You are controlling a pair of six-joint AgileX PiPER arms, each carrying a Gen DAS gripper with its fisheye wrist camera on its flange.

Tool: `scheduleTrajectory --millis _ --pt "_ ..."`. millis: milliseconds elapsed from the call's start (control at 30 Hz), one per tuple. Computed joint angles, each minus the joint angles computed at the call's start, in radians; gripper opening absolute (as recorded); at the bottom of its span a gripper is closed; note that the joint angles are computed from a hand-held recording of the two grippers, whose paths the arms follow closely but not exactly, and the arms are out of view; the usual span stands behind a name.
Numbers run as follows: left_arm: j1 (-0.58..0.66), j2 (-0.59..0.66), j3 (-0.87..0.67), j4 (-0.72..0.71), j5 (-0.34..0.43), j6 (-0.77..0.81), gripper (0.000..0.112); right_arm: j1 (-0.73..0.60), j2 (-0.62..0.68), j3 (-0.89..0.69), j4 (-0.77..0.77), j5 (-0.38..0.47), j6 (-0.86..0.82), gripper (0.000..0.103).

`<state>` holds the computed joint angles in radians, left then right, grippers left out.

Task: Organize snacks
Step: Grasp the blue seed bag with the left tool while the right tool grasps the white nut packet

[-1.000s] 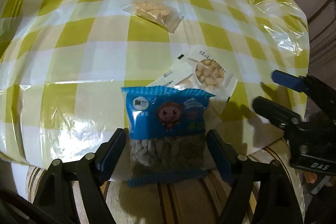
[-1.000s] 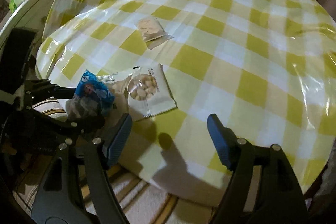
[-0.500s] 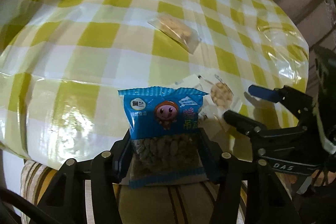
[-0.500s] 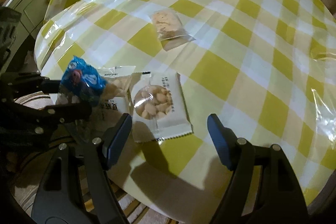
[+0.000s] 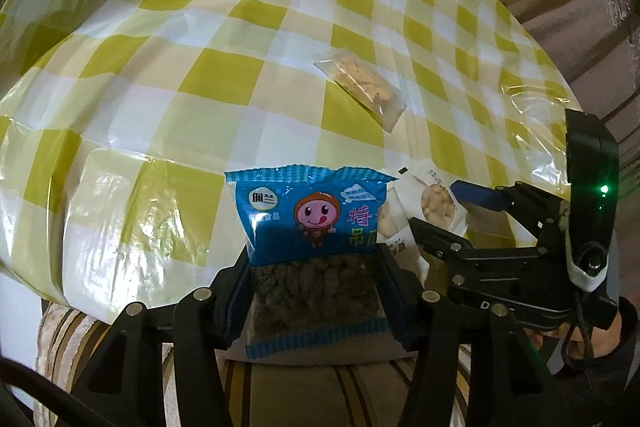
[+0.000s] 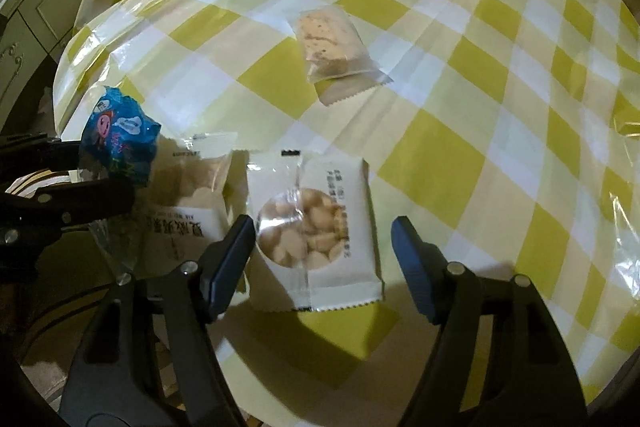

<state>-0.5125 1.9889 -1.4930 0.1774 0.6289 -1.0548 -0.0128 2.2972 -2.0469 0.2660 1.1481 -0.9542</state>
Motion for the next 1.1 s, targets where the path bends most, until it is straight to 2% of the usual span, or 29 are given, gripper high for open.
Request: scheduleTrajectory --millis 33,67,200,400,800,1100 --pt "0.001 -0.002 0.004 0.001 -0.006 -0.003 0.057 -0.001 -0.003 0.004 0.008 -0.005 0.000 0.067" --pt "0.000 -0.004 0.009 0.002 -0.010 -0.005 0.057 -0.001 -0.009 0.013 0.014 -0.015 0.000 0.058" --pt "-0.002 0.000 -0.001 0.006 -0.009 -0.003 0.057 -0.006 -0.036 0.063 0.024 -0.048 0.007 0.053" --pt "-0.016 0.022 -0.059 0.035 0.041 -0.002 0.057 -0.040 -0.086 0.139 0.047 -0.082 0.020 0.052" --pt "-0.097 0.087 -0.258 0.124 0.198 -0.002 0.057 -0.153 -0.186 0.207 0.136 -0.058 -0.008 0.052" --pt "-0.173 0.215 -0.532 0.104 0.325 0.092 0.057 -0.272 -0.245 0.235 0.172 -0.045 -0.020 0.052"
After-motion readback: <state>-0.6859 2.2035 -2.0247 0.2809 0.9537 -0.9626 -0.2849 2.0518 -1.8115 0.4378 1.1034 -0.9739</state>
